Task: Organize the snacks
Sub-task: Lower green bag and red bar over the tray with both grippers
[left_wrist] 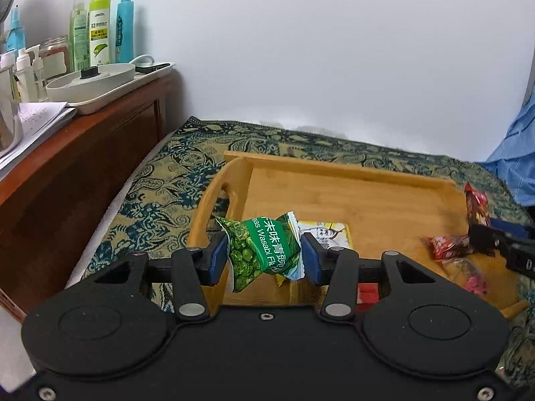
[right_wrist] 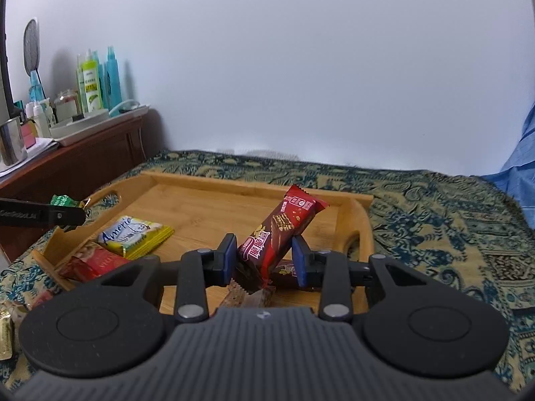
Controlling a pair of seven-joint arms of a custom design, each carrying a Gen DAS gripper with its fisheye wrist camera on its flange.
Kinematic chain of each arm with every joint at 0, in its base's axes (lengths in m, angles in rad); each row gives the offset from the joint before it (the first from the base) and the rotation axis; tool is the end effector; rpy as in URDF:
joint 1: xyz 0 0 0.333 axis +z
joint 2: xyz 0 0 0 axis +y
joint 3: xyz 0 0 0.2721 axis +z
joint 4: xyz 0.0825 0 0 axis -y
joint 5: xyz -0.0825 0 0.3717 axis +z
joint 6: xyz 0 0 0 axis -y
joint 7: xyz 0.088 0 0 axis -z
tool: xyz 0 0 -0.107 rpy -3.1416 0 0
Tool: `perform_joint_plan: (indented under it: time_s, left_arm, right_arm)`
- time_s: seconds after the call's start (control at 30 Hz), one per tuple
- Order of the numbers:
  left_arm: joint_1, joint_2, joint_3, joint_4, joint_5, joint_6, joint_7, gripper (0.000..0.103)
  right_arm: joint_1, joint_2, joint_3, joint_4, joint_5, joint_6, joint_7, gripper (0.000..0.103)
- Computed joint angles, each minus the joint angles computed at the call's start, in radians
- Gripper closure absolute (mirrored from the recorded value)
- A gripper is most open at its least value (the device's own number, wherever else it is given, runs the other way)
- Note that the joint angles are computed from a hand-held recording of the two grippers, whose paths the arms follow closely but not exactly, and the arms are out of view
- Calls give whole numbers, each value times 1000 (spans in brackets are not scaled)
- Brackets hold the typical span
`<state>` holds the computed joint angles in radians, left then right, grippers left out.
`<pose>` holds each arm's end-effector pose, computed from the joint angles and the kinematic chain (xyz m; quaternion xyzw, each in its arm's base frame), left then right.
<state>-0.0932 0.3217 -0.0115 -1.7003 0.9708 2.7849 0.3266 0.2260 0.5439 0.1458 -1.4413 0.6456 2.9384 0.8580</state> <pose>0.6563 -0.1056 0.4432 -0.7289 0.5121 -0.2932 0.3472 0.6899 0.2020 0.4470 -0.7410 0.4632 -0.2201 0.4334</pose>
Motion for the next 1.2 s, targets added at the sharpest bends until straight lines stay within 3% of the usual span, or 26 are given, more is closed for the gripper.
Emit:
perform_joint_plan:
  time_s: [0.53, 1.2]
  left_arm:
    - [7, 59, -11, 55, -113, -32, 70, 58]
    - [-9, 99, -19, 78, -192, -22, 179, 58]
  right_arm:
    - [30, 269, -89, 404, -185, -186, 285, 64]
    - [33, 348, -92, 518, -269, -256, 364, 64]
